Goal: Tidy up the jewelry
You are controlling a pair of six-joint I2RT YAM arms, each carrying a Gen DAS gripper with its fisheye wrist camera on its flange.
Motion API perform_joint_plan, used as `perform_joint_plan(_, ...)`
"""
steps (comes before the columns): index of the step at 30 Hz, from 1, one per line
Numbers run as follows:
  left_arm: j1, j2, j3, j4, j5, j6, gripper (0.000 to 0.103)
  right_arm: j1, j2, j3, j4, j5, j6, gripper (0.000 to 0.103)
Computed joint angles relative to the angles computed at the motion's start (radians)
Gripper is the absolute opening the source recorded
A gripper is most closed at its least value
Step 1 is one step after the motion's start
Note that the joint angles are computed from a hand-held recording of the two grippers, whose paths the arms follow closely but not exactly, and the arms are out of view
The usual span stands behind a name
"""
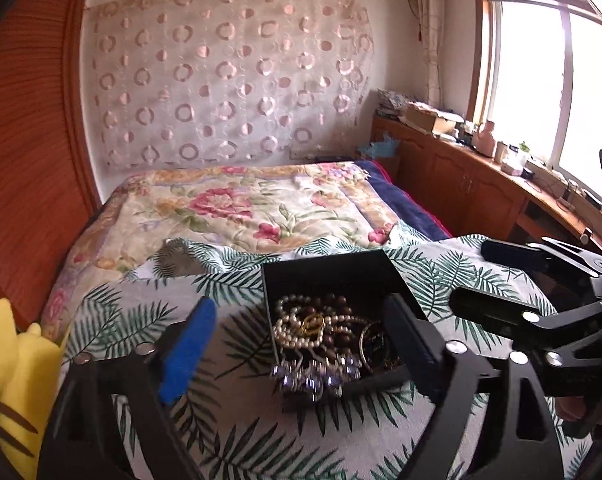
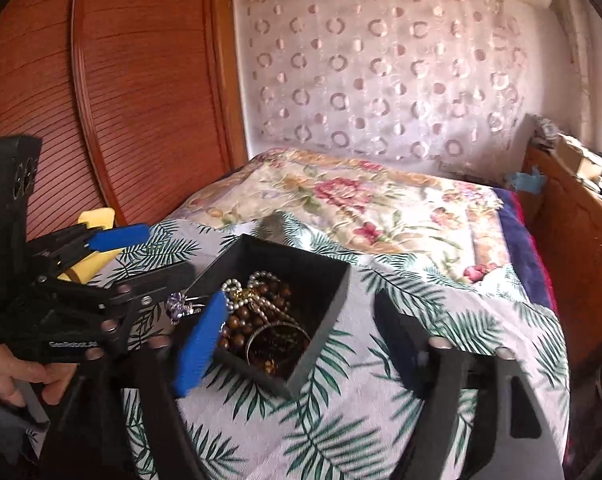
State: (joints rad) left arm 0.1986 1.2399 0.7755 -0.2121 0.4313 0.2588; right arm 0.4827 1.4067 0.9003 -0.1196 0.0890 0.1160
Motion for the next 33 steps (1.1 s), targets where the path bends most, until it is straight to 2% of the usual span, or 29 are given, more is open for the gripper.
perform_joint_plan(3,0.02,-0.085,-0.062,-0.007,-0.001,-0.003,0.095,0.044,-0.091,-0.08,0.022,0.074,0.045,0.1)
perform_joint_plan(4,0.027,-0.125,-0.086,-0.016,-0.001,0.002,0.096,0.062,-0.122,-0.105,0.026,0.101,0.059,0.101)
perform_joint_plan(10,0.082,-0.343,-0.183,-0.123,0.011,0.042,0.096,0.146,-0.292,-0.222,-0.003,0.217,0.133,0.101)
perform_joint_plan(19,0.312,-0.603,-0.244,-0.398,0.182,0.165,0.096,0.369,-0.619,-0.392,-0.168,0.465,0.275,0.101)
perform_joint_plan(24,0.371,-0.713,-0.26,-0.483,0.211,0.226,0.096,0.443,-0.698,-0.421,-0.238,0.537,0.336,0.101)
perform_joint_plan(27,0.384,-0.73,-0.254,-0.517,0.215,0.242,0.096,0.484,-0.702,-0.418,-0.251,0.586,0.363,0.101)
perform_joint_plan(33,0.401,-0.735,-0.246,-0.538,0.221,0.241,0.096,0.496,-0.719,-0.421,-0.265,0.605,0.377,0.101)
